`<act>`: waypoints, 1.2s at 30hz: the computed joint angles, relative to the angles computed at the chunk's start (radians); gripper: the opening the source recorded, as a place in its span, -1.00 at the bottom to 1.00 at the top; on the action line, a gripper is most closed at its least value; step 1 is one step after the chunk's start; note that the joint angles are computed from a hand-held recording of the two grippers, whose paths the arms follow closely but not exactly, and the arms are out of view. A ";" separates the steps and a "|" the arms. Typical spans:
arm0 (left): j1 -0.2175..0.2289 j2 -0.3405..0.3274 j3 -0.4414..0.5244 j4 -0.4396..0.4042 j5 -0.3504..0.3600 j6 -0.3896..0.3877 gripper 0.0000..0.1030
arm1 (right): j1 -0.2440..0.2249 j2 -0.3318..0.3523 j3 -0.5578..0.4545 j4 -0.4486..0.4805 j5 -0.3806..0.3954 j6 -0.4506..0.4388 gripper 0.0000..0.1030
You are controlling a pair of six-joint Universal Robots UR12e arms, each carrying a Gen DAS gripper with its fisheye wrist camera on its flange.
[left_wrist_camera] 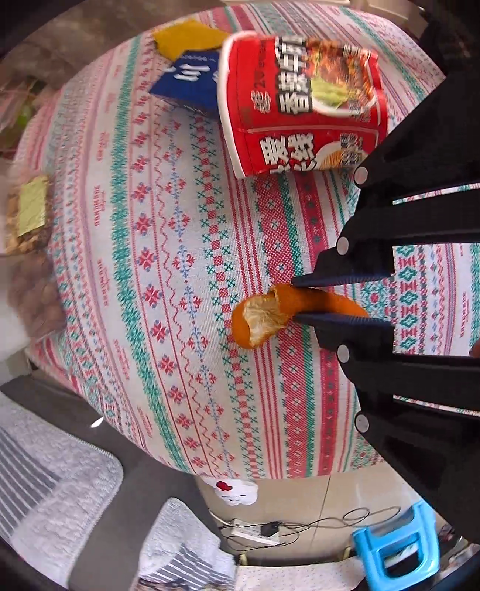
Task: Collect trash
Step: 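Grasp the blue-white box from the red noodle cup with the right tool while the left tool holds the peel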
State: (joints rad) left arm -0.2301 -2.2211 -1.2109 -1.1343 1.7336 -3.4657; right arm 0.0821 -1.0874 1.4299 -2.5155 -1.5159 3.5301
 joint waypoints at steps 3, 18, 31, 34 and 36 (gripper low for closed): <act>0.001 0.094 -0.104 0.150 -0.053 -0.147 -0.76 | -0.006 0.017 -0.012 0.039 0.141 0.011 0.86; -0.021 0.284 -0.380 0.760 -0.014 -0.337 -0.76 | 0.125 0.339 -0.530 0.654 0.283 -0.008 0.77; 0.000 0.314 -0.430 0.768 0.011 -0.333 -0.75 | 0.148 0.509 -0.790 0.887 0.234 0.099 0.51; 0.003 0.320 -0.439 0.774 0.018 -0.344 -0.75 | 0.150 0.502 -0.782 0.828 0.222 0.085 0.16; 0.004 0.320 -0.442 0.775 0.029 -0.355 -0.75 | 0.154 0.504 -0.791 0.788 0.216 0.088 0.09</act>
State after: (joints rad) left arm -0.2262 -1.9010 -1.6526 -0.3593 1.7630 -3.8208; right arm 0.2364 -0.5831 0.6392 -1.7279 -1.2996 3.6185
